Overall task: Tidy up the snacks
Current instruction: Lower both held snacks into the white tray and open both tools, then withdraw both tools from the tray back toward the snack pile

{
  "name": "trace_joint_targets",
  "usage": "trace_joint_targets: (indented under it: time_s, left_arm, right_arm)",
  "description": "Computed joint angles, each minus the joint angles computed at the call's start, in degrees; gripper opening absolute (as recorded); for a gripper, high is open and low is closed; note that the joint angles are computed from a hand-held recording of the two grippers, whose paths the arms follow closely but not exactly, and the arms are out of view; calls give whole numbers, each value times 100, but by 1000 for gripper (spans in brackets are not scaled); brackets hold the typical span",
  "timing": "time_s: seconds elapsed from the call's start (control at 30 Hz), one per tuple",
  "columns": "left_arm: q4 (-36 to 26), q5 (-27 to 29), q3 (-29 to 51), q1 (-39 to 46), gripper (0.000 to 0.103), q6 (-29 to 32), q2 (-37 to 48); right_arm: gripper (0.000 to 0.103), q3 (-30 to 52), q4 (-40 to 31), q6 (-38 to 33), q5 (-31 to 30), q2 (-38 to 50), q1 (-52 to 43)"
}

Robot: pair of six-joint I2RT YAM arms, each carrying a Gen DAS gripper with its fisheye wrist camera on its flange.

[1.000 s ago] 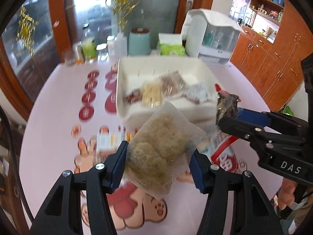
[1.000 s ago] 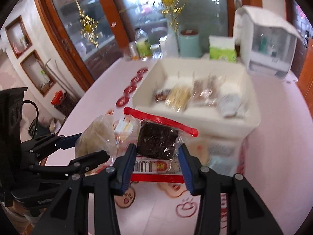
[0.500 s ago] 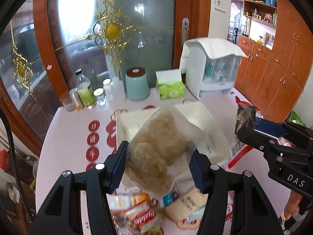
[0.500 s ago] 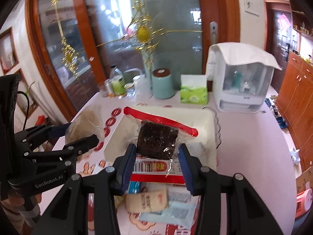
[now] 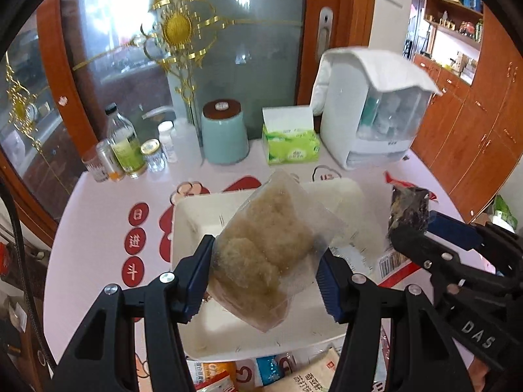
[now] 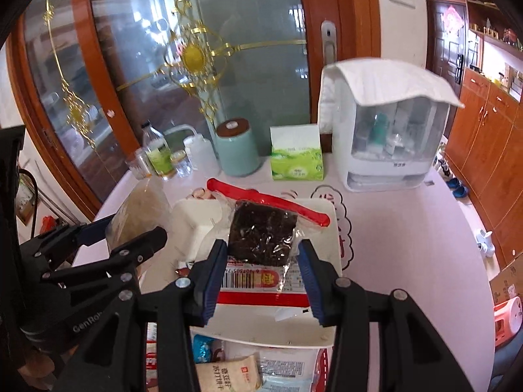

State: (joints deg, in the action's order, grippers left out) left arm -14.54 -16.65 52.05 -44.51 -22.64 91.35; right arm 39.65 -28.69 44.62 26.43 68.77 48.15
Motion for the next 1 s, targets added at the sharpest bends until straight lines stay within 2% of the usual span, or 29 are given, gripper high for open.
trace_joint_targets:
  time_s: [0.13, 0.3, 0.37, 0.43, 0.53, 0.63, 1.0]
  left_arm:
    - [250, 136, 101, 86, 57, 32, 563]
    - [459, 291, 160, 193, 59, 62, 996]
    - [477, 333, 211, 238, 66, 42, 1137]
    - [433, 320, 271, 299, 81, 1, 1263]
    - [478, 545, 230, 435, 93, -20, 1315]
    - [437, 735, 249, 505, 95, -17, 1417]
    - [402, 786, 132, 481, 95, -3, 1466]
  right_arm:
    - [46, -140, 458, -122, -380, 575, -320]
    - [43, -215, 862, -249, -573, 1093, -534]
    - [43, -196, 933, -287, -608, 1274, -588]
    - [43, -183, 952, -275, -598, 1411, -625]
    - [43, -255, 1045, -250, -735, 1505, -791]
    - [43, -339, 1173, -202, -993, 1612, -972]
    - [50, -418, 1298, -12, -1101, 1828, -935]
